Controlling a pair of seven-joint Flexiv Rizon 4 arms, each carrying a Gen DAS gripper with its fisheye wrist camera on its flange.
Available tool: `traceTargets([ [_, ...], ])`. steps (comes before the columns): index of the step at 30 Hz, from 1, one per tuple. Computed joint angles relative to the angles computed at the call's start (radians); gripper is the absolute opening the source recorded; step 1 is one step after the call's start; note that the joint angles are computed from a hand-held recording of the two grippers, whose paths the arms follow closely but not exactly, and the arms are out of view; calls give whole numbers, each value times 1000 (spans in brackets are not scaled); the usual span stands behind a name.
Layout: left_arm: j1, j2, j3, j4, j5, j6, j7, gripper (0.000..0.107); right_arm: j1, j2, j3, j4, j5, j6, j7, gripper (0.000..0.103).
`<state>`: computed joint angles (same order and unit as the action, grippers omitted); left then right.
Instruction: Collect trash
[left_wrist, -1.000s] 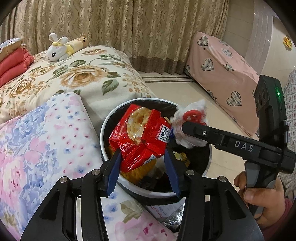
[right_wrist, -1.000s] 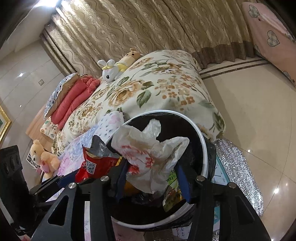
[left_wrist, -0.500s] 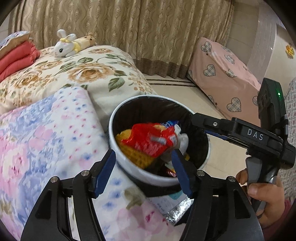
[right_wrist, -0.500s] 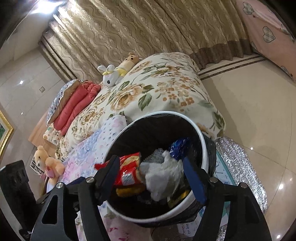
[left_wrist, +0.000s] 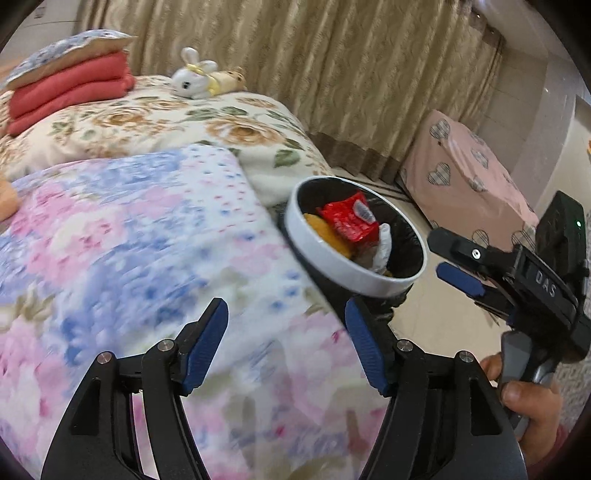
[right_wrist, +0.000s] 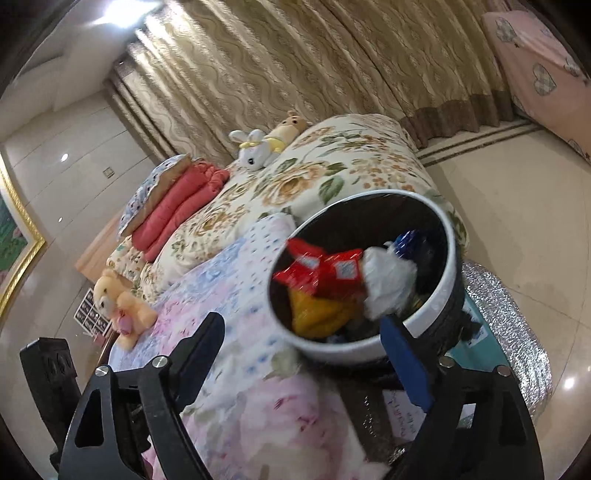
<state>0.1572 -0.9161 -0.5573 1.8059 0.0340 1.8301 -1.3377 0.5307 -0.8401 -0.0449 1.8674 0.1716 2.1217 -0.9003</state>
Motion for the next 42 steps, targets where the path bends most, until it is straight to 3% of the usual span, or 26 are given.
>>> traceTargets([
  [3,30,15,6,63,23,74,-26,69,66,2,-31,11,39,11,-24,90],
  [13,-1,91,177,208,121,337,-193,78,287,4,-145,15,217,37,-153,91],
  [15,-23,109,221,228,127,381,-220,78,374,3,-219,11,294,29,-203,91],
  [18,-52,130,280,253,132,457,-262,83,484,-9,-313,0,401,40,-282,100],
  [22,-157,138,405,285,40,597,-267,103,596,-54,-416,-40,533,52,-387,103],
  [25,-194,132,447,302,-18,657,-265,103,667,-101,-492,-77,634,10,-458,103],
  [33,-221,84,485,318,-92,767,-256,103,727,-193,-551,-144,743,5,-553,103],
  [42,-236,54,494,335,-164,836,-218,103,694,-189,-488,-200,774,35,-669,103],
])
